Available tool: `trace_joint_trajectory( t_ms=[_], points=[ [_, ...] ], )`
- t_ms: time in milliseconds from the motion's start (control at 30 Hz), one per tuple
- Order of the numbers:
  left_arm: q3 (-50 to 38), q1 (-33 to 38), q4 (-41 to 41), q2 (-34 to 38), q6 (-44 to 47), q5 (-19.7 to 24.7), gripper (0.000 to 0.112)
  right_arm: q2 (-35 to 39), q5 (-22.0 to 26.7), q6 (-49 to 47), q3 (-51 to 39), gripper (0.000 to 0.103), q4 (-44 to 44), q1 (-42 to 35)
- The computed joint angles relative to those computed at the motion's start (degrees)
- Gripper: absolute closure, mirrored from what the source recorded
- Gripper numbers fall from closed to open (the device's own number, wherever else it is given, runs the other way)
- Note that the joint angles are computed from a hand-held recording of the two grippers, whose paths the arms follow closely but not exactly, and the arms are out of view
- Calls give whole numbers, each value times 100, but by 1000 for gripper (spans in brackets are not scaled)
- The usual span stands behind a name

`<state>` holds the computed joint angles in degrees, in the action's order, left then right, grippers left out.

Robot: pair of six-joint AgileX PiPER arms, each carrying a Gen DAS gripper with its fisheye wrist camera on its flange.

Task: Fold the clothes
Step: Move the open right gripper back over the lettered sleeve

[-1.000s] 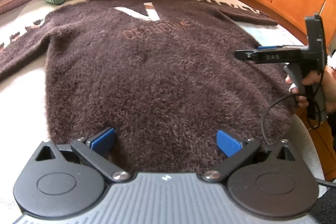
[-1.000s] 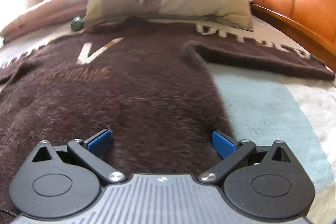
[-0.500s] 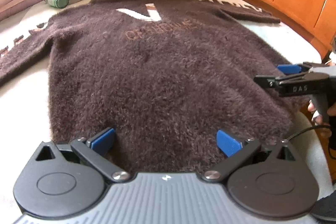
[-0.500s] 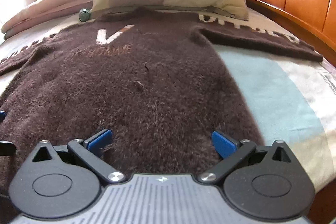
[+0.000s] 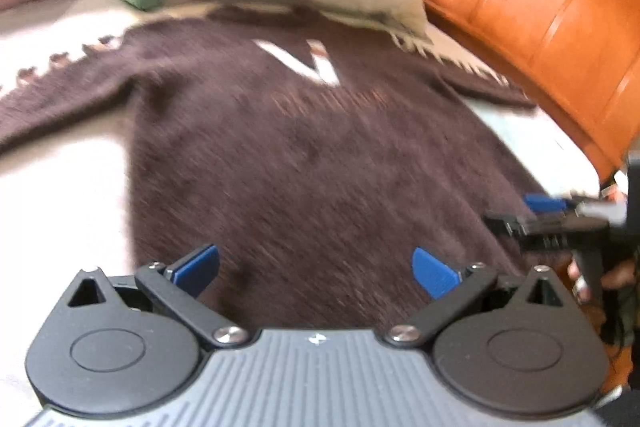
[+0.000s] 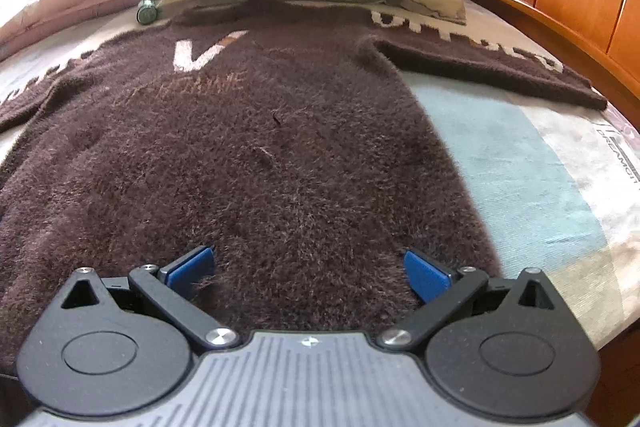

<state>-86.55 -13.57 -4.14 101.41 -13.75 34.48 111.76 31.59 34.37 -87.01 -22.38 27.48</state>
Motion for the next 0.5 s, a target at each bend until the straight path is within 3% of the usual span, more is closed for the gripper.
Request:
trace_joint_trajectory(
  t_ms=[133,367,500],
  points=[
    [-233,83,132,49,-54,-86,10,-67,30,-463,-40,0,484,-107],
    [-591,-282,457,440,-50,-129,10,-382,-978,-1810,243,0,2133,-913],
    [-831,-514,751,704,-62,23,10,-24,-915,-2177,-373,0,2668,-1588]
  ],
)
